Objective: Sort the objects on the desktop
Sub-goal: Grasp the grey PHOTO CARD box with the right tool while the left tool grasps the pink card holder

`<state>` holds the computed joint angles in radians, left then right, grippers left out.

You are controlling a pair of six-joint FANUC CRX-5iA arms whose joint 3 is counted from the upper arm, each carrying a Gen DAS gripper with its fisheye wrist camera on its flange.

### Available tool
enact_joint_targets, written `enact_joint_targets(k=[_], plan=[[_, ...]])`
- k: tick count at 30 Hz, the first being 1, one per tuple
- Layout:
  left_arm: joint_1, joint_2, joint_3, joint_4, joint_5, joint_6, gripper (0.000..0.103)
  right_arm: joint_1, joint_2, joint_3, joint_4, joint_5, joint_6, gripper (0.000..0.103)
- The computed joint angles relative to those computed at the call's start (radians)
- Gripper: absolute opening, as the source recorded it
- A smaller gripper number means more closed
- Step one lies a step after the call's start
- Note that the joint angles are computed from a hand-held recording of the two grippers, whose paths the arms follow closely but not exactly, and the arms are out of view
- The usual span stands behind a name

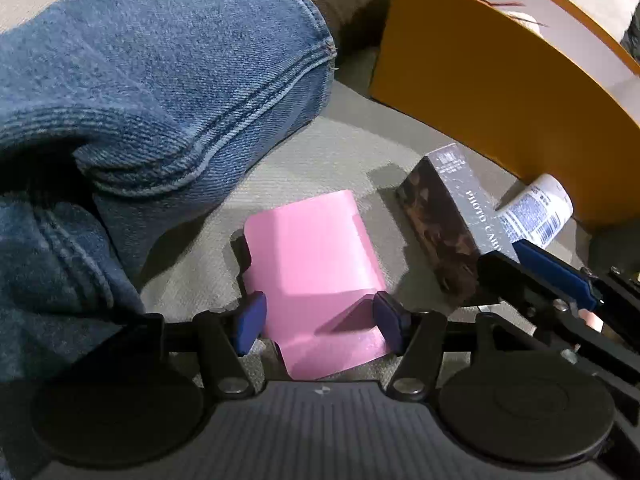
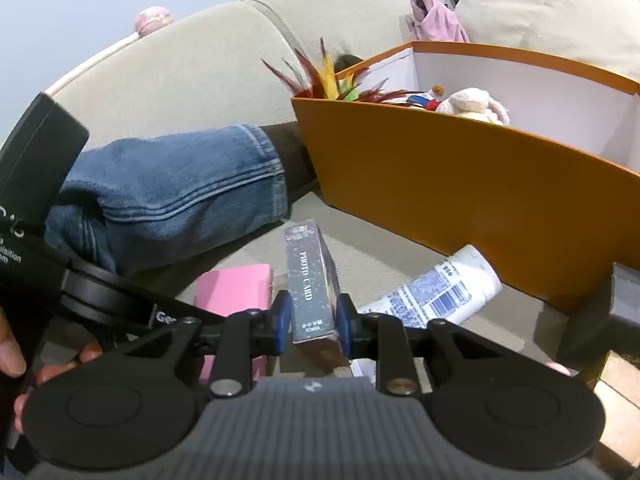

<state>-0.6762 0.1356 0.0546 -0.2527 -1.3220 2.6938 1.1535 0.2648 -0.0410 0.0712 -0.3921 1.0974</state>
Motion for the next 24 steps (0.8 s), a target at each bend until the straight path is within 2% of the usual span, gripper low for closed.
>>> enact_joint_targets(k=[3,5,6,9,11,14,16,18,20,22,24], plan=[[0.008,-0.004,-0.009,0.005,0.006,0.000,0.077,0.001,0.003,-0.002,0.036,0.006,-0.030,0.025],[0.023,-0.021,-0.038,0.018,0.020,0.004,0.090,0.001,0.007,0.003,0.042,0.001,-0.031,0.025],[0.034,-0.036,-0.062,0.028,0.039,0.008,0.092,0.002,0.010,0.003,0.055,-0.001,-0.042,0.025],[0.079,-0.094,-0.150,0.077,0.122,0.013,0.094,0.004,0.017,-0.006,0.129,-0.002,-0.110,0.025],[0.115,-0.133,-0.217,0.127,0.195,0.016,0.093,-0.003,0.027,0.019,0.087,-0.021,-0.075,0.025],[0.123,-0.157,-0.254,0.140,0.254,0.019,0.082,-0.004,0.034,0.027,0.091,-0.031,-0.076,0.026],[0.086,-0.143,-0.216,0.100,0.229,0.068,0.073,-0.007,0.037,0.044,0.061,-0.050,-0.039,0.029],[0.062,-0.151,-0.202,0.062,0.224,0.085,0.053,-0.011,0.043,0.067,0.026,-0.072,0.004,0.030],[0.047,-0.168,-0.202,0.039,0.241,0.070,0.041,-0.017,0.048,0.094,-0.025,-0.094,0.063,0.030],[0.050,-0.172,-0.197,0.043,0.270,0.025,0.040,-0.022,0.055,0.125,-0.077,-0.118,0.125,0.029],[0.020,-0.163,-0.168,-0.009,0.256,0.027,0.037,-0.019,0.064,0.144,-0.067,-0.138,0.140,0.030]])
